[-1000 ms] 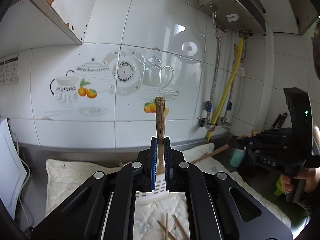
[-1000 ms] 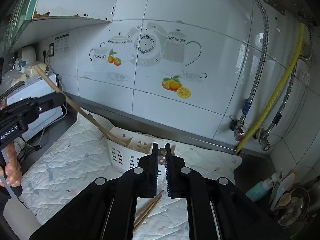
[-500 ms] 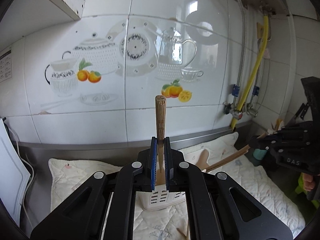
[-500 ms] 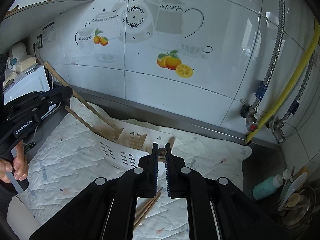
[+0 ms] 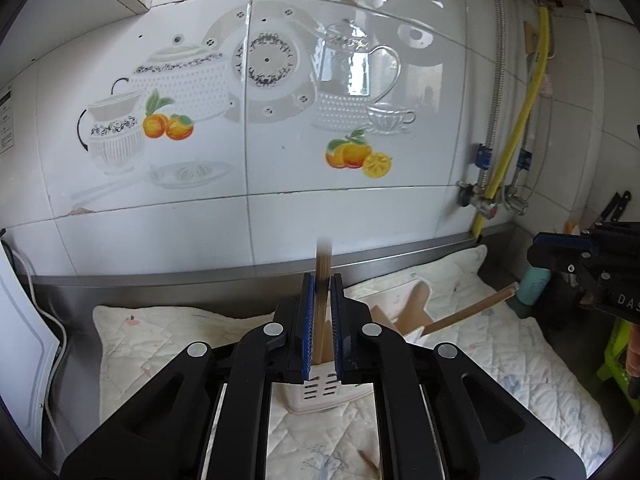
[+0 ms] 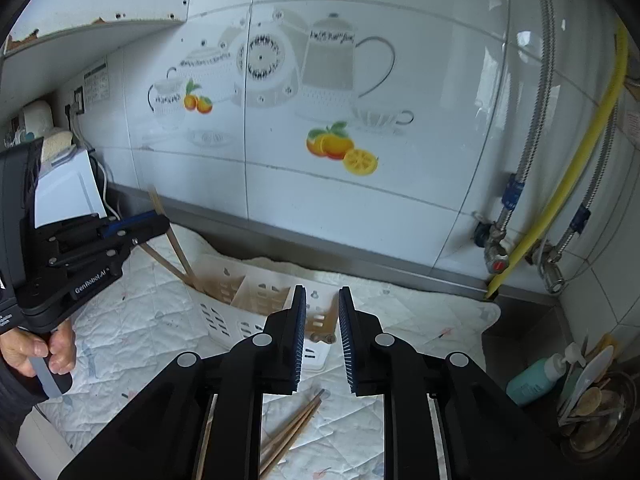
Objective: Organize utensils
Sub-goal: 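Open the right tool over the holder while the left tool releases its chopstick, then close the right tool on a chopstick while the left tool approaches another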
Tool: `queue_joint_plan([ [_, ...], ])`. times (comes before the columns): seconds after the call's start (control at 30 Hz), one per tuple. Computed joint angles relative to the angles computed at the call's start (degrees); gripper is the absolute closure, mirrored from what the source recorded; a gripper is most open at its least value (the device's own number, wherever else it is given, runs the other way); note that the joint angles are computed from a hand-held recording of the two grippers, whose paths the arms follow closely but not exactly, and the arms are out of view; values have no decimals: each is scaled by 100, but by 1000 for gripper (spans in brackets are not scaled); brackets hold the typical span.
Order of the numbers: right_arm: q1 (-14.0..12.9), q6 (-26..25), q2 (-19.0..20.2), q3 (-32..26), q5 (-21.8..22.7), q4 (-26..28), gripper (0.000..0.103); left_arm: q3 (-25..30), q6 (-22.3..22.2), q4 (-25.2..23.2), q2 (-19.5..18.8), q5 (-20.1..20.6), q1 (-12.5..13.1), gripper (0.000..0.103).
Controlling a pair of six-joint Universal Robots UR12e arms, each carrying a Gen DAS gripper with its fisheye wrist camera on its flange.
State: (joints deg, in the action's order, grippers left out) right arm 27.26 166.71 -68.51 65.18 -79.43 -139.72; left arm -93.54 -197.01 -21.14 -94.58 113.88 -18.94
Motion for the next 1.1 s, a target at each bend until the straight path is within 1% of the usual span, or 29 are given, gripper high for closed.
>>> queue_joint_plan([
  [0.17,-59,215,-264,411,110,-484,85,-19,39,115,44,70,-73,94],
  [0.23,-57,252,-403,664,50,-735,84,-77,24,171,106,113,-108,92],
  [0.27,-57,253,-458,763,38,-814,80,-117,7,203,145,131,-125,89],
  [0.3,-60,277,-546,928,40,-938,79,-161,-6,244,185,135,-144,86],
  [0.33,-64,302,-626,1079,46,-1040,79,-216,-13,278,234,158,-173,83],
  [0.5,-73,501,-988,1803,92,-1407,79,-511,-57,340,480,313,-354,74],
  [0.57,-38,586,-1131,2137,-25,-1627,79,-682,-112,413,598,329,-424,70],
  [0.6,-21,616,-1182,2268,-57,-1679,79,-759,-190,410,650,367,-462,63],
  [0.63,-2,650,-1239,2416,-84,-1725,79,-836,-266,410,699,381,-490,59],
  [0.7,52,688,-1337,2695,-188,-1797,79,-1014,-368,425,804,326,-538,57],
  [0.8,126,855,-1454,3088,-330,-1891,79,-1261,-484,335,901,528,-680,50],
  [0.97,179,1330,-1570,3624,-299,-1853,81,-1665,-830,237,1034,602,-829,44],
  [1.07,162,1665,-1599,3856,-47,-1763,82,-1852,-1041,169,1082,631,-899,44],
  [1.1,180,1706,-1600,3906,-72,-1766,82,-1901,-1117,135,1092,661,-924,44],
])
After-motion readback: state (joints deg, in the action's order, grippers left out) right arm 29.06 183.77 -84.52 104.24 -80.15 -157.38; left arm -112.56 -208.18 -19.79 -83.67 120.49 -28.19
